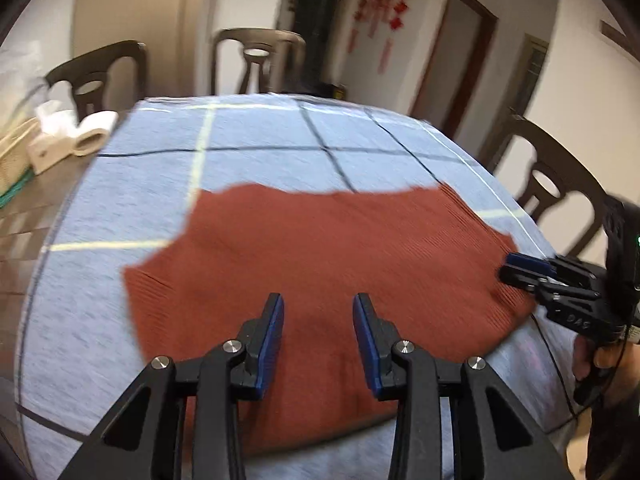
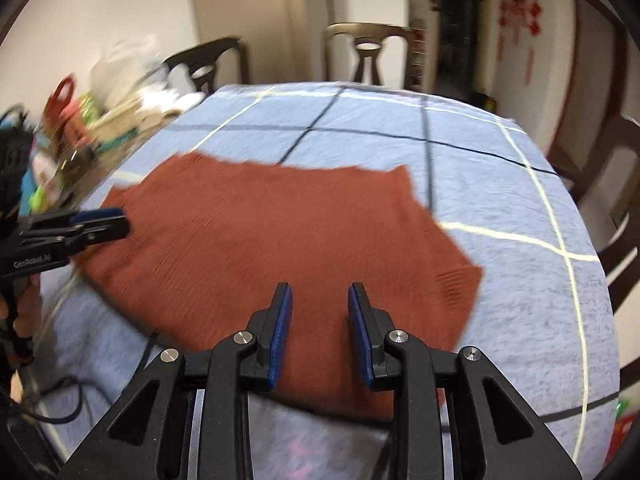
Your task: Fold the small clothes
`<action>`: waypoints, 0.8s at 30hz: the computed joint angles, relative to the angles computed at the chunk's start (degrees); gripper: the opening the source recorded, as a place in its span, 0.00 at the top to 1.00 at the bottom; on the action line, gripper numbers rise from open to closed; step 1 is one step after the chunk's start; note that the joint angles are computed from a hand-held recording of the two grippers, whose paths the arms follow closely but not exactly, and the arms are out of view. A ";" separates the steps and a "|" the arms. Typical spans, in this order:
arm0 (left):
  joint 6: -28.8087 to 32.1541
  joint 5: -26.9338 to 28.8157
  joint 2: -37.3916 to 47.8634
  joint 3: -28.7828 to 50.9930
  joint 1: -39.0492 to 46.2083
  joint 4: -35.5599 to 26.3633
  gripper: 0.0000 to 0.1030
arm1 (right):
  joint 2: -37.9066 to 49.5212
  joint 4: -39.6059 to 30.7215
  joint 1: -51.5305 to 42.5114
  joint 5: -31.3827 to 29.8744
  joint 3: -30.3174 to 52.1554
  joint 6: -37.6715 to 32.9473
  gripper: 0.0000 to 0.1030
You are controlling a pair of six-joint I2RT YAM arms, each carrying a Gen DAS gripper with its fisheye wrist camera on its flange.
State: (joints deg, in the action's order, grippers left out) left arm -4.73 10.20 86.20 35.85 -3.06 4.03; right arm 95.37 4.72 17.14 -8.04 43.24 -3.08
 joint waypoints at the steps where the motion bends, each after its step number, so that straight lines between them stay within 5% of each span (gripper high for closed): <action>1: 0.12 -2.18 0.72 0.42 0.46 0.52 0.63 | 1.15 0.29 -0.94 -0.03 0.99 0.85 0.71; 5: -0.80 -5.31 5.05 1.53 2.26 1.43 0.63 | 4.76 -0.32 -2.46 3.75 3.70 2.97 0.71; 24: -2.33 -6.86 5.82 -0.96 1.82 6.02 0.62 | 5.01 0.72 -3.17 2.72 3.20 2.04 0.69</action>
State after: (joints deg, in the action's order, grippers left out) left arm -7.06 3.34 92.02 34.89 -1.25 10.05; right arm 100.38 5.44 13.97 -5.31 46.44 -1.04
